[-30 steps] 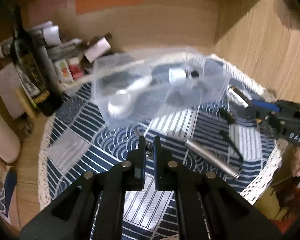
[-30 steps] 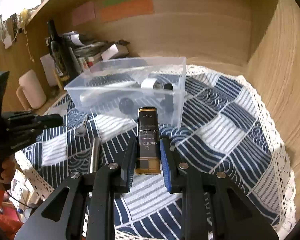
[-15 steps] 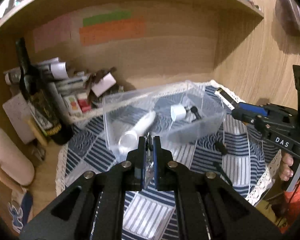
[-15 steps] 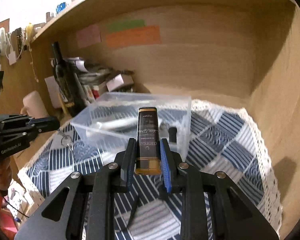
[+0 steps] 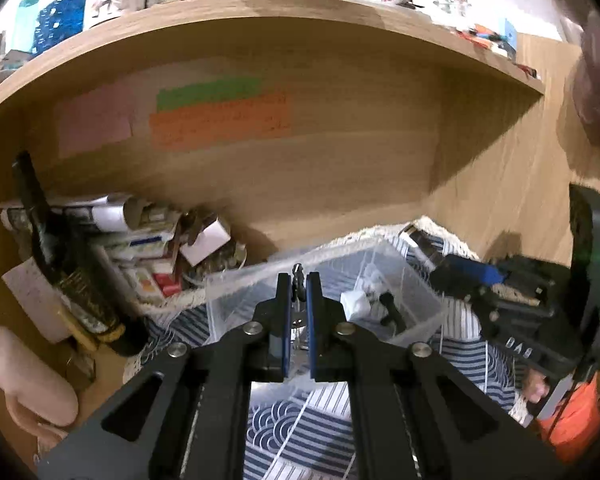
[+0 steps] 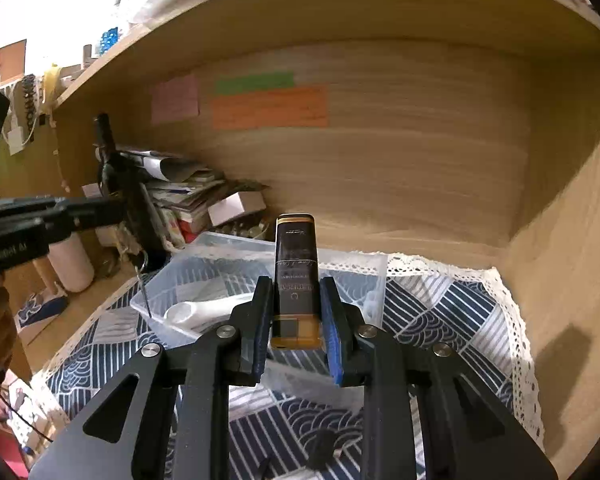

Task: Organize rigid objects
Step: 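Carry the keys and battery into the clear box and open both tools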

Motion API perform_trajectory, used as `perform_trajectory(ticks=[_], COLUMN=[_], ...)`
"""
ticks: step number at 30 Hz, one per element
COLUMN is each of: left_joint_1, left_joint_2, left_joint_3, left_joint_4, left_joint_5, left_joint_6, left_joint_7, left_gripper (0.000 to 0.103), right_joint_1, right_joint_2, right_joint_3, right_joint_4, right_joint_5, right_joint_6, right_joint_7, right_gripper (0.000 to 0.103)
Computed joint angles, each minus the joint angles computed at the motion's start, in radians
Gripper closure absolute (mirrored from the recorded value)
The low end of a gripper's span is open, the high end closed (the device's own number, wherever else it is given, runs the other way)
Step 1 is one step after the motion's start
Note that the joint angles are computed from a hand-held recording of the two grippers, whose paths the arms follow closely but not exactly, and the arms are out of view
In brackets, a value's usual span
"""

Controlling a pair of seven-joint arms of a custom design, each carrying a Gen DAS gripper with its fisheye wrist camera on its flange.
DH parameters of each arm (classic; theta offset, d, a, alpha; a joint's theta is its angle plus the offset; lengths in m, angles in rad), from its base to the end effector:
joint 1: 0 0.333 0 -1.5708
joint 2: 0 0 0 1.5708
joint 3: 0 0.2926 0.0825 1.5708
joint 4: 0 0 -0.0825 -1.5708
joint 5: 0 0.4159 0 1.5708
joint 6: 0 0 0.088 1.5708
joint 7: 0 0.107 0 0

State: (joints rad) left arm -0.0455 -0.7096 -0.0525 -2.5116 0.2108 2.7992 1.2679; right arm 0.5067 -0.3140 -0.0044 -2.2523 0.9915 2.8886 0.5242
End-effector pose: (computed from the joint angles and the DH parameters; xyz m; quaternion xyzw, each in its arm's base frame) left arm 0.4300 -0.0561 0.6078 -0.6309 0.6071 -0.3415 0.3417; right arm 0.4922 0.2144 0.5490 -0.7781 0.3638 -0.1946 0.4737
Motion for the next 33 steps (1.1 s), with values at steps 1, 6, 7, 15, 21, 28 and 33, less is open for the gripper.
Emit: perform_trajectory(ticks=[1,6,7,15,21,28,33], left_joint_1=[-0.003,-0.024,-0.033,-0.03,-0.015,0.035,0.047], left_joint_2=[0.019,0.121,0.146,0.265,0.308,0.296,0.227], left_joint_3=[0.004,0.016,0.023,0.015,0.004,-0.037,-0.056], left_joint_4=[0.015,0.07,0.079,0.1,0.101,0.087,0.048], left_joint_5=[-0.004,-0.033,-0.045,-0.091,-0.104,-0.035,0.008], left_joint_6=[0.004,0.015,0.015,-0.014,-0.031,-0.05,-0.032], left_joint_7=[0.003,0.019,0.027,0.046,0.044,-0.037,-0.088], left_gripper=[0.098,0.098,0.098,0.098,0.098,0.087,0.064], right_joint_1=[-0.003,-0.032,-0.04,-0.089,-0.108,-0.107,-0.094], right_joint_2=[0.014,0.087,0.1,0.209,0.248,0.23,0.163], right_joint_3=[0.002,0.026,0.035,0.093,0.115,0.112,0.091], right_joint_4=[0.012,0.073,0.081,0.143,0.155,0.153,0.112], right_joint_5=[-0.007,-0.067,-0.089,-0.28,-0.428,-0.443,-0.355], right_joint_6=[-0.004,-0.05,-0.059,-0.094,-0.088,-0.102,-0.093], right_joint_7=[0.006,0.061,0.08,0.23,0.34,0.343,0.278], right_gripper=[0.081,0.081,0.081,0.081,0.081,0.081,0.077])
